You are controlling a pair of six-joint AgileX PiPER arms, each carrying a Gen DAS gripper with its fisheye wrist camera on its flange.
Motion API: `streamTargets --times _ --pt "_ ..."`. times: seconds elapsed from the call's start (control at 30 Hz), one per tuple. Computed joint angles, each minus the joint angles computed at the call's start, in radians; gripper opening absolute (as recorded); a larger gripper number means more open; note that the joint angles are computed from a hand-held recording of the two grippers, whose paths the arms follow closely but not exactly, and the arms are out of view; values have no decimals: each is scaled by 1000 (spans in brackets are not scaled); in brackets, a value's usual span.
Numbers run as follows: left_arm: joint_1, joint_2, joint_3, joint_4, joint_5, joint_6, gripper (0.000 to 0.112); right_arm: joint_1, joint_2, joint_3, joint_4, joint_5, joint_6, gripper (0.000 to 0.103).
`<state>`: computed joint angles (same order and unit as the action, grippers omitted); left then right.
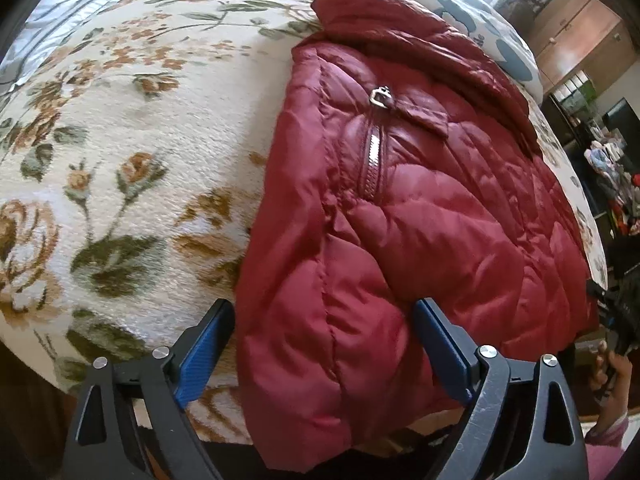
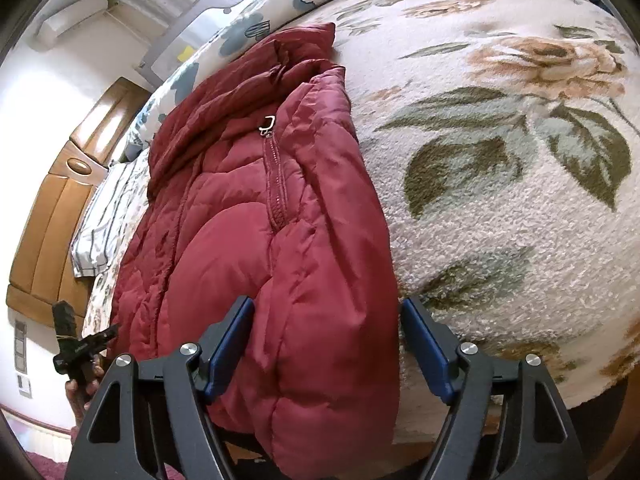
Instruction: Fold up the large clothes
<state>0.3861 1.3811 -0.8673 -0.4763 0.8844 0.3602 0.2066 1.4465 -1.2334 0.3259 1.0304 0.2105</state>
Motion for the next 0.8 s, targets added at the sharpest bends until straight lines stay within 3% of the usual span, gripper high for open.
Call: streamTargets --times 0.2,0.3,0.4,0.47,0.53,0.67,0.8 --pt "-29 2 15 -22 -15 35 92 0 1 23 42 -5 -36 75" --pt "-50 -2 18 -28 -18 41 85 13 7 23 44 -9 -40 72" --pt "-65 -9 11 -33 -5 61 63 20 10 20 48 -3 -53 56" --pt "-83 -20 7 -27 -5 65 44 28 12 16 48 -1 -57 41" --pt "-98 -38 1 -3 -6 51 32 32 12 8 56 0 -70 34" --pt "-123 -71 -8 23 -10 14 22 58 10 -14 30 -6 -59 26" --pt "-133 -115 -26 46 4 -21 19 58 1 -34 47 -10 -70 24"
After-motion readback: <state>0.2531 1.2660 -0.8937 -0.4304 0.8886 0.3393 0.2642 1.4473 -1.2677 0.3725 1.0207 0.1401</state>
